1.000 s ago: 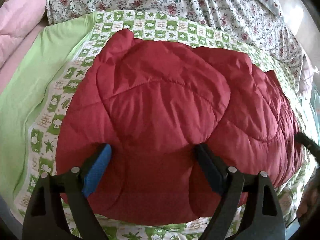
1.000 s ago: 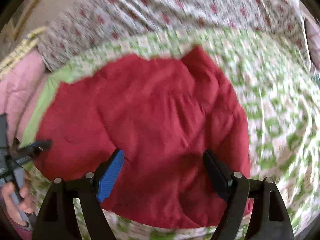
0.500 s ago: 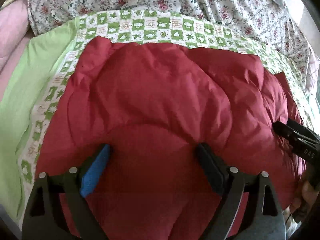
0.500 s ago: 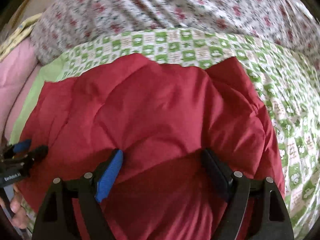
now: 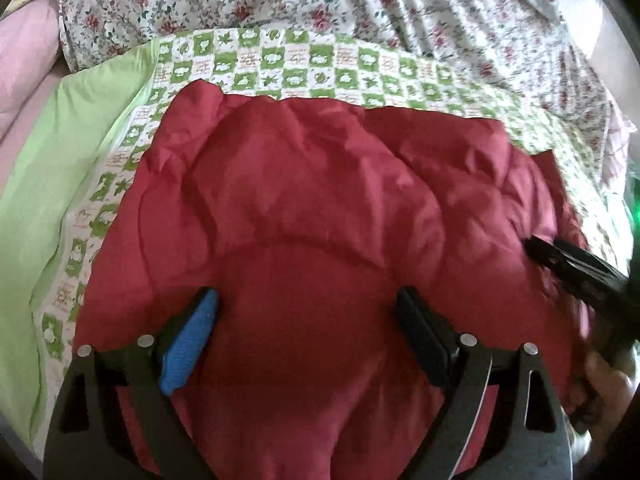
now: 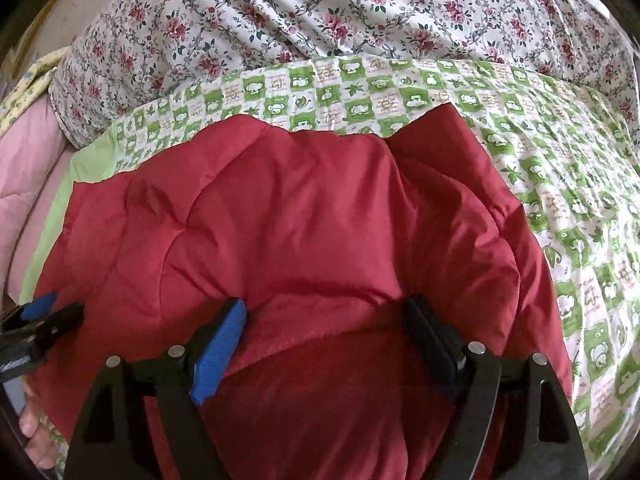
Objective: Fold large clothes
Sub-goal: 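Press and smooth the folded red jacket flat with both grippers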
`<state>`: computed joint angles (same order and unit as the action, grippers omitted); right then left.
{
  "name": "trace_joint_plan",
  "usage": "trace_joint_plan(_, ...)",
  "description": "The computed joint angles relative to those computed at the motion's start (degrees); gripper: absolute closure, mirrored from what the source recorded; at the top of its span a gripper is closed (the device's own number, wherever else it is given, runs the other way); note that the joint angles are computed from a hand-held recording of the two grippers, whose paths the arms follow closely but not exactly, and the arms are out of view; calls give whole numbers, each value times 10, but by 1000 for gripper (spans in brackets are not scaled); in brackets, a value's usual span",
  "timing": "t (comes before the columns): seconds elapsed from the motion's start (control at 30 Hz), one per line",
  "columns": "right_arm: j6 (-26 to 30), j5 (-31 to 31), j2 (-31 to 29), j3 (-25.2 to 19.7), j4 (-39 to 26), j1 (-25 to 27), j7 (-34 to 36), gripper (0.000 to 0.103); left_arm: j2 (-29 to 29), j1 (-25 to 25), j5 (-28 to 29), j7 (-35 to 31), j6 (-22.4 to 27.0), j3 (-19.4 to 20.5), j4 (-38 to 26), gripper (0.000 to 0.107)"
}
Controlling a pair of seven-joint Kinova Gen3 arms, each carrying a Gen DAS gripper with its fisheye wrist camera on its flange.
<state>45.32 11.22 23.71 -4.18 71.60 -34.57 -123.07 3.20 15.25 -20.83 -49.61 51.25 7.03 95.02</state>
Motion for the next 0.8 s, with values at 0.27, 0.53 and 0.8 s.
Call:
trace_joint_plan(0.27, -8, 21, -31, 11, 22, -23, -50, 19, 7, 10, -10, -25, 31, 5, -3, 17)
trace_joint_plan(0.53, 0, 42, -89, -33, 63, -28, -21, 19, 6, 36, -68, 55, 36, 11, 9, 17)
trace_joint_plan(0.8, -21, 18, -81, -32, 103, -3, 15, 18, -20, 53, -90, 104, 69, 27, 16, 17)
